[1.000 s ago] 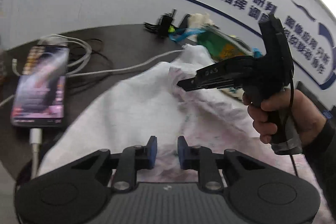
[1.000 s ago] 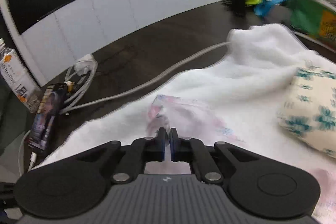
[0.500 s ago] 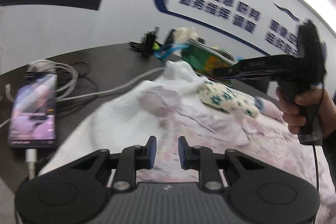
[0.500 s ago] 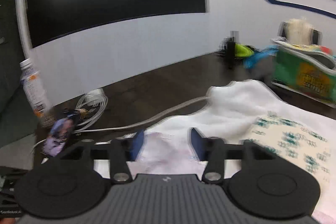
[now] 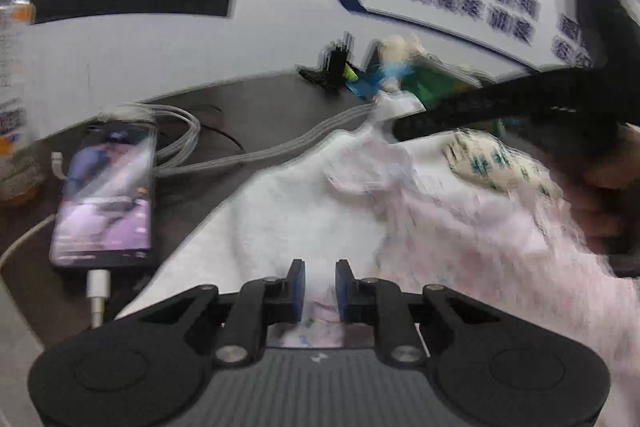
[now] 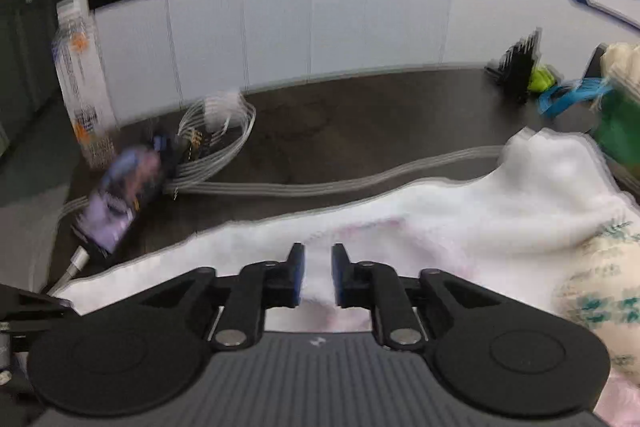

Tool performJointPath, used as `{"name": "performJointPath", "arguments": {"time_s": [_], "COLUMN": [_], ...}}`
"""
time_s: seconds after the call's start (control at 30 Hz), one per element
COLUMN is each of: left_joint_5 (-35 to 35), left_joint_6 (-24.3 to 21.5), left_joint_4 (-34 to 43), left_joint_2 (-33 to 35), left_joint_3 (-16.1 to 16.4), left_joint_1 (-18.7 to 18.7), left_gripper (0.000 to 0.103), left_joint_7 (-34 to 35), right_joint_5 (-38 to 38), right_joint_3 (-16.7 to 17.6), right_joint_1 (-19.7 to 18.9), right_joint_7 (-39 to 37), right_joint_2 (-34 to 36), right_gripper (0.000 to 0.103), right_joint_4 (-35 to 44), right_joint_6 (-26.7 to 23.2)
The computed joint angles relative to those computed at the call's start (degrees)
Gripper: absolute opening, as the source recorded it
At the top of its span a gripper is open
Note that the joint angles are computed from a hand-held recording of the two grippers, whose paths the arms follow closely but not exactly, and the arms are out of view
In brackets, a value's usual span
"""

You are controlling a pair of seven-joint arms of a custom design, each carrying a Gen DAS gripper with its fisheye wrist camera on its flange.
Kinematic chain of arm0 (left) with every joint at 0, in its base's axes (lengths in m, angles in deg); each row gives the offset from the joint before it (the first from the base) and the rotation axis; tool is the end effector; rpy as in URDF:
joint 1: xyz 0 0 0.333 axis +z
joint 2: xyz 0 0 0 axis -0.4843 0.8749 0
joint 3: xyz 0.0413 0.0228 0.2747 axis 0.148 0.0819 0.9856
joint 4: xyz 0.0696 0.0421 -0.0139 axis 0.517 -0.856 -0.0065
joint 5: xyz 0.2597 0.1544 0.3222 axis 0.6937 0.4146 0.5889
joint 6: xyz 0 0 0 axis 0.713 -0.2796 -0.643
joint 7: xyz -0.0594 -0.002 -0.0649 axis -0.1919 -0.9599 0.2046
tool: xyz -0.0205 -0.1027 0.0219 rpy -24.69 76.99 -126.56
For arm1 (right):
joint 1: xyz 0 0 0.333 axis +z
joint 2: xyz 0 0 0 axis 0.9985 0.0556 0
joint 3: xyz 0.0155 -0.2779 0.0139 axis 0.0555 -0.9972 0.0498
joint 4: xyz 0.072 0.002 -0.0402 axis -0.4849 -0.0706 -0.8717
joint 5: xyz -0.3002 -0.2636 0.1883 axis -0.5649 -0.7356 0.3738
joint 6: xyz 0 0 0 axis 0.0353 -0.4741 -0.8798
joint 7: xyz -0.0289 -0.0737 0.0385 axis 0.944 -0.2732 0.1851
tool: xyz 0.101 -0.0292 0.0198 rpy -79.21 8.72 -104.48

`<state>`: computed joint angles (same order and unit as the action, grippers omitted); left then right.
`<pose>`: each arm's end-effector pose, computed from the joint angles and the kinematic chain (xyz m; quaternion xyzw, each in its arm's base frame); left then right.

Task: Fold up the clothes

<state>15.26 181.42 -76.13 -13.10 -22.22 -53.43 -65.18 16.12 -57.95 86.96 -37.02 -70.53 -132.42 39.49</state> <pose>0.4595 -0.3776 0.4151 -0.7875 0.3516 -0.2942 0.4119 0.7062 0.0834 0.4767 -0.8884 0.1198 -0.0648 0.4384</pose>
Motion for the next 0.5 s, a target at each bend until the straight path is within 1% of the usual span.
{"name": "performJointPath", "arguments": {"time_s": [0.03,0.07,0.1,0.13,0.2,0.23,0.3,0.37,0.43,0.47,0.5], "left_joint_5": [1.1,2.5,4.6,6.5,9.7,11.4,13.7,12.2,10.6,10.3,11.1], "left_joint_6": [-1.5,-0.7,2.0,5.2,14.3,18.4,24.6,30.3,38.3,42.4,45.9], "left_joint_4": [0.4,0.1,-0.6,-1.0,-0.3,0.7,4.9,9.1,11.8,12.6,12.5], "left_joint_2": [0.0,-0.6,-1.7,-2.4,-2.0,-1.1,3.4,7.9,11.2,12.3,12.7], "left_joint_3": [-0.5,-0.7,-0.7,-0.6,0.1,0.3,0.7,1.5,2.7,3.3,4.0], "left_joint_1": [-0.4,-0.6,-0.6,-0.5,0.4,0.9,1.2,0.8,0.5,0.4,0.0], "left_gripper": [0.012,0.012,0.012,0.012,0.014,0.016,0.016,0.016,0.016,0.016,0.016], "left_joint_7": [-0.5,-0.9,-1.9,-2.6,-2.0,-1.4,2.3,6.3,9.9,11.5,12.2], "right_joint_5": [2.4,4.3,6.0,7.1,7.5,7.1,5.7,3.8,2.7,2.2,2.1], "right_joint_3": [-0.5,-1.2,-2.0,-2.9,-4.7,-5.5,-6.8,-7.7,-8.7,-9.5,-10.1], "right_joint_1": [-1.5,-3.0,-4.4,-5.9,-8.5,-9.7,-11.8,-13.1,-14.3,-14.9,-15.8], "right_joint_7": [-1.3,-2.1,-2.6,-2.0,-0.5,0.3,0.7,-2.0,-4.2,-3.8,-2.9], "right_joint_2": [-1.0,-1.6,-2.0,-2.1,-2.0,-1.8,-1.8,-3.6,-5.0,-5.1,-4.8], "right_gripper": [0.03,0.038,0.04,0.04,0.04,0.04,0.04,0.04,0.04,0.04,0.04], "right_joint_4": [0.1,0.2,0.7,1.4,2.5,2.9,2.3,-1.7,-5.5,-6.7,-6.9], "right_joint_6": [-0.1,-0.2,-0.3,-0.4,-0.1,0.1,1.6,5.0,8.2,9.6,9.7]}}
